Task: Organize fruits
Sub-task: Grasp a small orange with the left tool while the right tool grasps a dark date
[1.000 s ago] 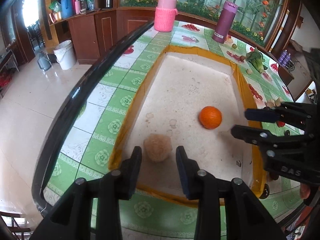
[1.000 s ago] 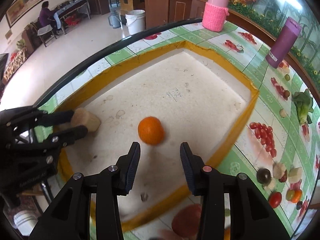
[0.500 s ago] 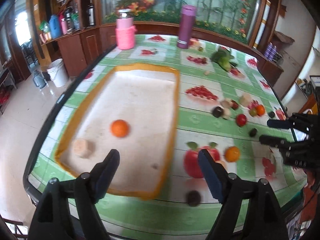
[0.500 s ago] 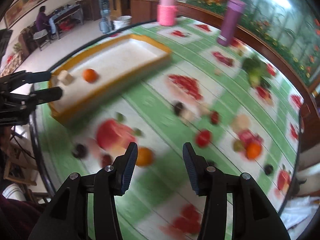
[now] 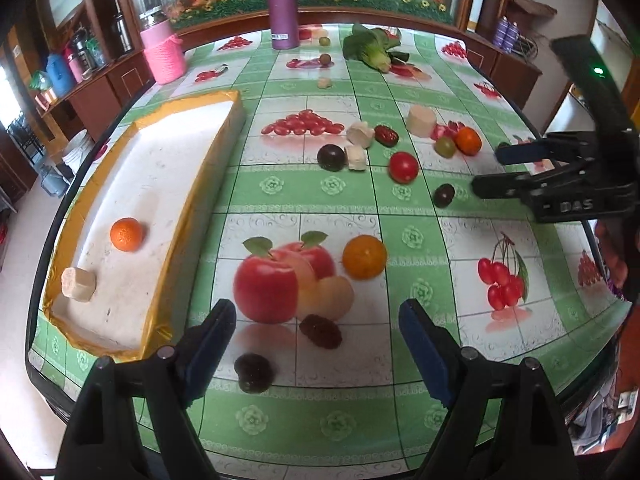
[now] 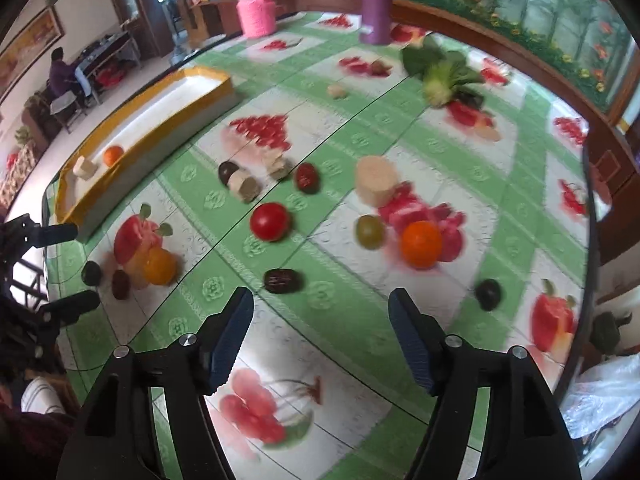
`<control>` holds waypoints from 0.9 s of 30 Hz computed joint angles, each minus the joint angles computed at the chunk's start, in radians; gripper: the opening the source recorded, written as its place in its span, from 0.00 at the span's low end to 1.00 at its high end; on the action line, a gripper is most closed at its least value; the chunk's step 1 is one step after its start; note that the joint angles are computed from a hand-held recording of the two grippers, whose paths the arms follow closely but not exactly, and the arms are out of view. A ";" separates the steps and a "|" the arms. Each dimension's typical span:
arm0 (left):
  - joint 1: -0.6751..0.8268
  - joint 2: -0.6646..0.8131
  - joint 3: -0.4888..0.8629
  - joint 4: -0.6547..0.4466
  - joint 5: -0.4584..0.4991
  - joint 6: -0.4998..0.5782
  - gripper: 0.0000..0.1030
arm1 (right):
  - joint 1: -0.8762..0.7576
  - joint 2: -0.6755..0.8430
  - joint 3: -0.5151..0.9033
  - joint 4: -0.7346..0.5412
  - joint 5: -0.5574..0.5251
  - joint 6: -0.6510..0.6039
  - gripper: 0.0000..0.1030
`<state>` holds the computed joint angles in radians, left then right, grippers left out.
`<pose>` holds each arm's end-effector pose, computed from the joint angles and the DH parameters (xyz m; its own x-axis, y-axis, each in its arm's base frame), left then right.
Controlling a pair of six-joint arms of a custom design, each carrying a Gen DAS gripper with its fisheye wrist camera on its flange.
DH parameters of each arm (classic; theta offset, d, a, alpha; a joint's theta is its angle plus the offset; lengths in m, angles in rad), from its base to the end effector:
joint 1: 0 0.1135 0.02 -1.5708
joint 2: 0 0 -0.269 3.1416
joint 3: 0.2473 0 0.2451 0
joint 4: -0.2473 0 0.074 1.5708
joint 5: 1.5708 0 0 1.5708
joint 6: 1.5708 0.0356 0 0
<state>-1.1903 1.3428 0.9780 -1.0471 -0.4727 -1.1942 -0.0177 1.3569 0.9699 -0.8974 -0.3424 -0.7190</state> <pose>0.0965 -0.1976 0.2424 -0.8787 -0.0325 -0.4762 -0.0468 0.9987 0.0182 0.2362 0.0078 0.2391 -0.6702 -0.6086 -0.4247 -0.6905 0.7211 0.0563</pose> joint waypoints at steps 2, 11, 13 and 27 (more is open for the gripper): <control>0.001 0.000 -0.001 -0.001 0.004 0.012 0.83 | 0.054 0.012 -0.036 0.037 0.024 0.011 0.67; 0.088 -0.010 -0.037 0.095 0.054 0.119 0.83 | 0.092 0.073 -0.066 0.082 0.023 0.015 0.28; 0.117 -0.005 -0.044 0.131 0.080 0.150 0.83 | 0.091 0.061 -0.077 0.085 0.023 0.013 0.25; 0.231 0.153 -0.043 0.358 0.193 0.335 0.33 | -0.035 -0.061 -0.068 -0.018 -0.013 0.010 0.25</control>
